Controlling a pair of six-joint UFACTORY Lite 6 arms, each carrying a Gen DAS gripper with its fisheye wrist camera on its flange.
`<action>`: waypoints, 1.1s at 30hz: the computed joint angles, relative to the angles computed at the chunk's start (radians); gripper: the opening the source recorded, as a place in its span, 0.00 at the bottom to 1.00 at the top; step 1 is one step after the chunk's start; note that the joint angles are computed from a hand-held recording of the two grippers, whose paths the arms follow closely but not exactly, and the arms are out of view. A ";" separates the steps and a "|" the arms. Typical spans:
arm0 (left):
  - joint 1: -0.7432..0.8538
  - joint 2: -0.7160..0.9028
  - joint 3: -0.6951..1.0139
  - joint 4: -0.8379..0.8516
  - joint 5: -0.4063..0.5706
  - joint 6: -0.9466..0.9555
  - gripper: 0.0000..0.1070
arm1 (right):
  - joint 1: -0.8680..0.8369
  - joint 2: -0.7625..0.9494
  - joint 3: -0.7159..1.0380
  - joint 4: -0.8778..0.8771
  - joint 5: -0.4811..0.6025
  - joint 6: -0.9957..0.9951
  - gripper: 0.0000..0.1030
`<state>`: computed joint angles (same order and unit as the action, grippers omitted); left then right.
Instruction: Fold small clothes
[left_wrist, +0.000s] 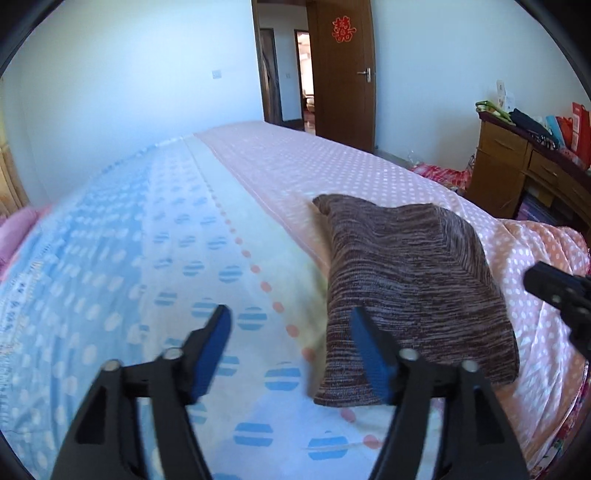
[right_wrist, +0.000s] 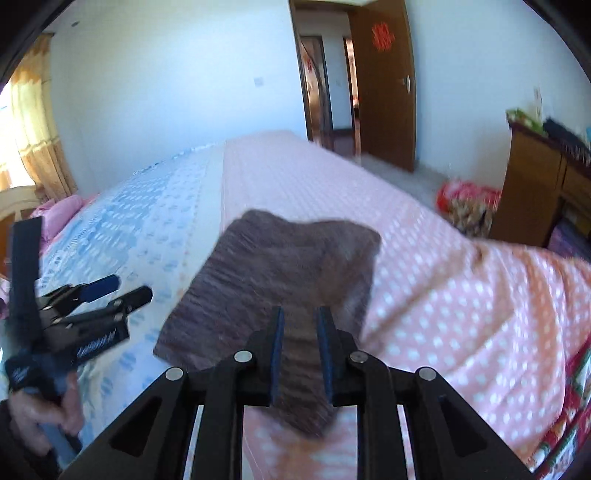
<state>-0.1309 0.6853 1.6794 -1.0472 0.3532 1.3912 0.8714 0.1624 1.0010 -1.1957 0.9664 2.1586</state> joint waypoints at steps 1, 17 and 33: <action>0.006 -0.025 -0.035 -0.059 -0.009 0.067 0.71 | -0.013 0.038 0.060 0.004 -0.007 -0.021 0.18; 0.032 -0.308 -0.353 -0.269 0.028 0.287 0.96 | 0.275 -0.032 0.089 0.147 0.327 0.044 0.63; 0.095 -0.651 -0.623 -0.401 0.073 0.428 0.96 | 0.499 0.040 0.252 0.156 0.624 0.082 0.70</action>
